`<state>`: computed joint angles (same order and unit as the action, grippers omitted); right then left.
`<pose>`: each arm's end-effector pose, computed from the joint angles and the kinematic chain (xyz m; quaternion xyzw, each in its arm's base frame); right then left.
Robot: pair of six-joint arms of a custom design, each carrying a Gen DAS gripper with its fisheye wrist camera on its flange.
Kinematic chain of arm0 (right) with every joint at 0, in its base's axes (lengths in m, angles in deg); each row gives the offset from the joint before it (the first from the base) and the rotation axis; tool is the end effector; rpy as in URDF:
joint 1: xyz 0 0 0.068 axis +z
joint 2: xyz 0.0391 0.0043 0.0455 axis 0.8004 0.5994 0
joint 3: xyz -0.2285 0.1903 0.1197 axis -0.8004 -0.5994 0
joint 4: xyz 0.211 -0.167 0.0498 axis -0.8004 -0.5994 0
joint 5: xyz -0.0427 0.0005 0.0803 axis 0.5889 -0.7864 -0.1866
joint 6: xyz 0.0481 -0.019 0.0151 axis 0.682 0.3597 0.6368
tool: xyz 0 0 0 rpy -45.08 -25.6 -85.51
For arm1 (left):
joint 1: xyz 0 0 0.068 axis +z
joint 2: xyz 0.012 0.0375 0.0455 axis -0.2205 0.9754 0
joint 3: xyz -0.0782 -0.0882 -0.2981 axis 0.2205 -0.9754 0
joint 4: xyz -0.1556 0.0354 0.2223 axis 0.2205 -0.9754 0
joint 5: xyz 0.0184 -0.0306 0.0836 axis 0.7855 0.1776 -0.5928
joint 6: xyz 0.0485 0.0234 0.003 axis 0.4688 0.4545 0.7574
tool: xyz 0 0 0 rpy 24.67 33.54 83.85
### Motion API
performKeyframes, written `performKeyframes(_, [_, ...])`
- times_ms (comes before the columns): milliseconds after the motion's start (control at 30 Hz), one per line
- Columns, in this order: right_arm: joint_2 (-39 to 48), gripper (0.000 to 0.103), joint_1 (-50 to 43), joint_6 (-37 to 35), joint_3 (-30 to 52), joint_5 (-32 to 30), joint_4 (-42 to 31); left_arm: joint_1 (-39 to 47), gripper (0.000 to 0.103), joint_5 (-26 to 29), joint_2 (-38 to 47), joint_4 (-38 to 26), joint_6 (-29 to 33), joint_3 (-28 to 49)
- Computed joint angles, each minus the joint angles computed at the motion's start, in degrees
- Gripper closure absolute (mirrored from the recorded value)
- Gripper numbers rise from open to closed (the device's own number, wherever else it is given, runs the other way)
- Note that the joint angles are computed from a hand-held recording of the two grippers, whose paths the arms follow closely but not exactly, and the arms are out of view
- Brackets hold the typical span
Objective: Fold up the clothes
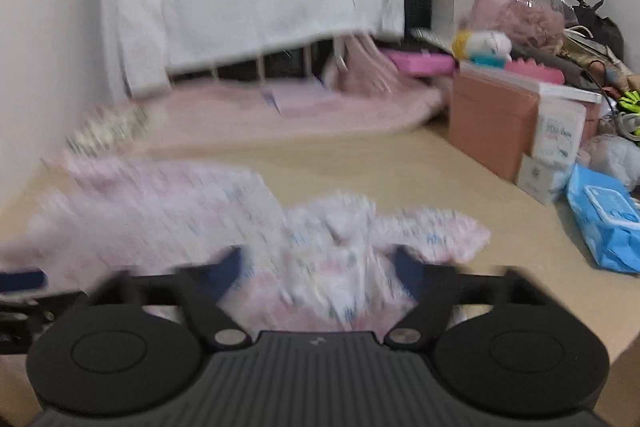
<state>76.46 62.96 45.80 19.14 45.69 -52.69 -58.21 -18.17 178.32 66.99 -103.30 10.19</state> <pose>0.3398 0.0610 0.1747 -0.1082 0.8622 0.0619 0.4909 0.2699 -0.2430 0.1512 -0.1246 0.8802 -0.0346 0.4566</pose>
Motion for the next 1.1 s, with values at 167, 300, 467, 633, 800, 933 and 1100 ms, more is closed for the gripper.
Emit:
performKeyframes(167, [-3.17, 0.100, -8.50, 6.64, -8.65, -4.42, 6.61, -1.85, 0.025, -3.80, 1.95, -6.20, -0.43, 2.64])
performKeyframes(300, [-5.88, 0.097, -19.75, 9.78, -12.74, -18.62, 2.73, -2.66, 0.025, -5.41, 3.87, -12.45, -0.71, 6.96])
performKeyframes(467, [-8.30, 0.038, -28.14, 14.17, -14.37, -22.62, 11.29, -1.50, 0.023, -3.73, 1.47, -2.51, -1.33, 5.03])
performKeyframes(633, [3.83, 0.018, -26.08, -5.23, 7.27, -33.44, -1.68, 0.10, 0.023, 0.05, 7.18, -0.85, 4.74, 12.03])
performKeyframes(800, [19.07, 0.086, -13.31, -30.23, 36.64, -18.43, -33.14, 0.74, 0.023, 2.46, 9.65, -1.45, 4.11, 13.33])
performKeyframes(933, [29.18, 0.100, -9.58, -29.67, 58.40, -14.67, -49.54, 1.33, 0.018, 3.39, 9.96, -1.03, 5.42, 13.41])
performKeyframes(1100, [38.02, 0.092, -5.85, -30.36, 70.83, -7.62, -50.92, -0.30, 0.013, -0.11, 13.98, -11.26, 7.21, 21.64])
